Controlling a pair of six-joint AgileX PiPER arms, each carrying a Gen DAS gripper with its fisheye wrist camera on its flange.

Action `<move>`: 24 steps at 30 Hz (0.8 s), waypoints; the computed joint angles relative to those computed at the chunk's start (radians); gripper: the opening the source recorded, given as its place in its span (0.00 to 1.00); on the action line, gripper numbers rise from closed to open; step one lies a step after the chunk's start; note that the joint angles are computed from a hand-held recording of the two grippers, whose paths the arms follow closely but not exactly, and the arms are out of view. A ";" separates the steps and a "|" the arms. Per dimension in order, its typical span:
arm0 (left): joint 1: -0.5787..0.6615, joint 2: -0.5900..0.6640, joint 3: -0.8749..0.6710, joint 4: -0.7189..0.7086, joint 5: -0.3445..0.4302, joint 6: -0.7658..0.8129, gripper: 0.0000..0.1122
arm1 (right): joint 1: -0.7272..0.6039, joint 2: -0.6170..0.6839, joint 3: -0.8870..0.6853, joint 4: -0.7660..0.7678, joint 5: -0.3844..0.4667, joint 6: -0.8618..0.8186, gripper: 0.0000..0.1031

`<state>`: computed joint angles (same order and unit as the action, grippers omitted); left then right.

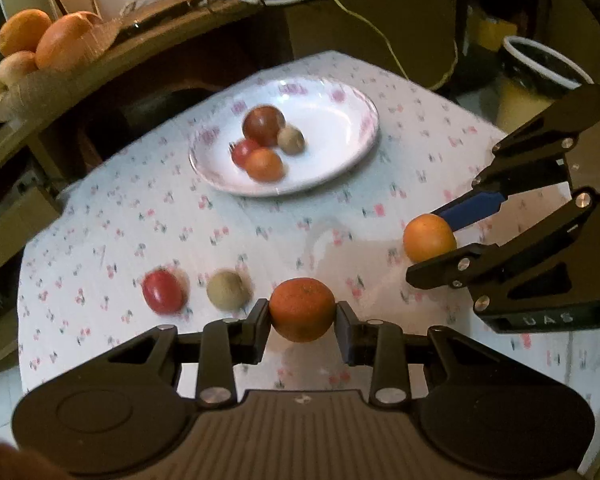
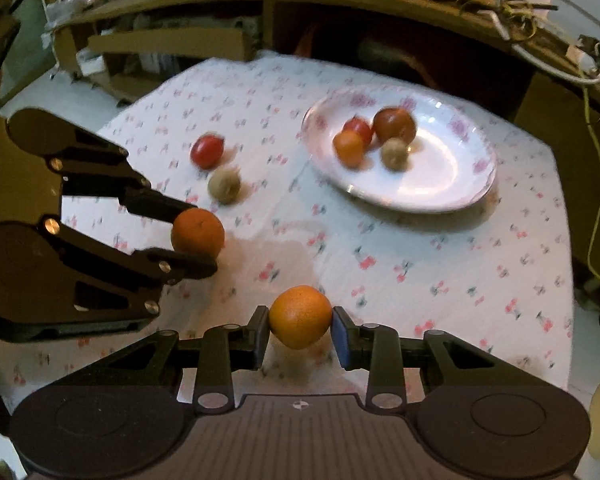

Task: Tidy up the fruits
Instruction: 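Carry both held oranges toward the white plate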

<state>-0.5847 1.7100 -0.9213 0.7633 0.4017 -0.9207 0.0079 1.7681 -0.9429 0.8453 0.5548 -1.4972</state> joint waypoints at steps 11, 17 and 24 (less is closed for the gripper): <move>0.059 0.111 -0.207 -0.045 0.027 0.068 0.35 | -0.004 0.082 -0.186 0.018 0.008 0.118 0.33; 0.105 0.187 -0.292 -0.062 0.025 0.089 0.35 | 0.030 0.150 -0.276 -0.022 -0.033 0.199 0.33; 0.150 0.231 -0.338 -0.098 0.013 0.146 0.35 | 0.062 0.220 -0.360 -0.089 -0.049 0.295 0.33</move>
<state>-0.4346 1.9408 -1.2594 0.6652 0.4151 -0.7747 0.0694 1.9882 -1.3031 0.7567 0.5063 -1.2018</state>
